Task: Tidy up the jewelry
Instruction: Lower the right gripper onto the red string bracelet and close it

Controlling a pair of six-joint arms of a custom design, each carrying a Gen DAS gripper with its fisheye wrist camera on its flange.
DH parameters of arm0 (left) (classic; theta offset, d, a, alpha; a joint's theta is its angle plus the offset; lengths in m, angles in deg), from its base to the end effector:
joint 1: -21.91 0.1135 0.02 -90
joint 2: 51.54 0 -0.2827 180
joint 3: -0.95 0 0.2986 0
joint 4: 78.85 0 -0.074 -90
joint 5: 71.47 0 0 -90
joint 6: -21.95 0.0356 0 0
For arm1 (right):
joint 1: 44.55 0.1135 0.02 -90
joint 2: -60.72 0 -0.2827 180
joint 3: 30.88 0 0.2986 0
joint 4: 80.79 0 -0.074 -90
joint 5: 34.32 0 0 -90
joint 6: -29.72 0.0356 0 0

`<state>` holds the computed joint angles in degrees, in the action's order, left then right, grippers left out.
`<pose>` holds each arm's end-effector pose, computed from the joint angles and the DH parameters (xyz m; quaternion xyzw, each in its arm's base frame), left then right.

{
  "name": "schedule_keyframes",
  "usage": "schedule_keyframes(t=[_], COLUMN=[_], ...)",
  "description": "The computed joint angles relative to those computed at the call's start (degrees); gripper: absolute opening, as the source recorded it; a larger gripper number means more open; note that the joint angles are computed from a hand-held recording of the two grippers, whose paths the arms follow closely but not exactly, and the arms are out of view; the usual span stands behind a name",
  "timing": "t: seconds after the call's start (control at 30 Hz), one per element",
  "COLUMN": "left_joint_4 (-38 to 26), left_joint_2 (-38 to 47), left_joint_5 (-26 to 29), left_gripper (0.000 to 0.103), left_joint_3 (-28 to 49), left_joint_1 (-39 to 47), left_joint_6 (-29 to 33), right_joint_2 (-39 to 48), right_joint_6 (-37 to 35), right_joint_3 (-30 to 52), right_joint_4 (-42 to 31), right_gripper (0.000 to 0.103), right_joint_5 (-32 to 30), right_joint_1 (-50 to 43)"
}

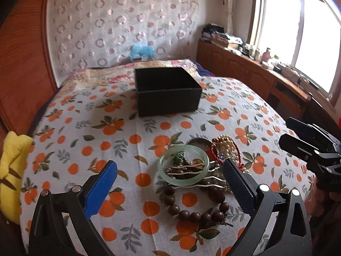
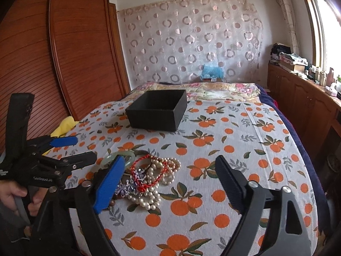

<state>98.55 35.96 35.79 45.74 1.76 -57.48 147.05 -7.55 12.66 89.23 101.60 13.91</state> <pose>0.2808 -0.1143 0.1166 0.2972 0.8667 -0.1697 0.3630 0.1687 0.2259 0.1141 0.0807 0.8777 0.0336 0.4711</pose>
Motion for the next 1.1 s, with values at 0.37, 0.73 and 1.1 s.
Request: schedule_keyframes(t=[0.37, 0.73, 1.1], left_joint_4=[-7.77, -10.95, -7.48], left_joint_2=[10.37, 16.20, 13.51], left_joint_5=[3.08, 5.41, 4.51], left_gripper=[0.085, 0.082, 0.069], left_joint_3=[9.23, 13.99, 11.23], left_joint_1=[-1.68, -2.29, -1.20], left_joint_6=[1.03, -0.64, -0.39], right_joint_2=[1.74, 3.71, 5.68], right_joint_6=[-0.62, -0.97, -3.36], right_joint_3=[-1.05, -0.91, -0.27], right_joint_4=[1.49, 2.37, 4.22], right_gripper=[0.072, 0.071, 0.062], right_joint_5=[-3.29, -4.75, -7.13], right_joint_1=[-1.49, -1.70, -2.67])
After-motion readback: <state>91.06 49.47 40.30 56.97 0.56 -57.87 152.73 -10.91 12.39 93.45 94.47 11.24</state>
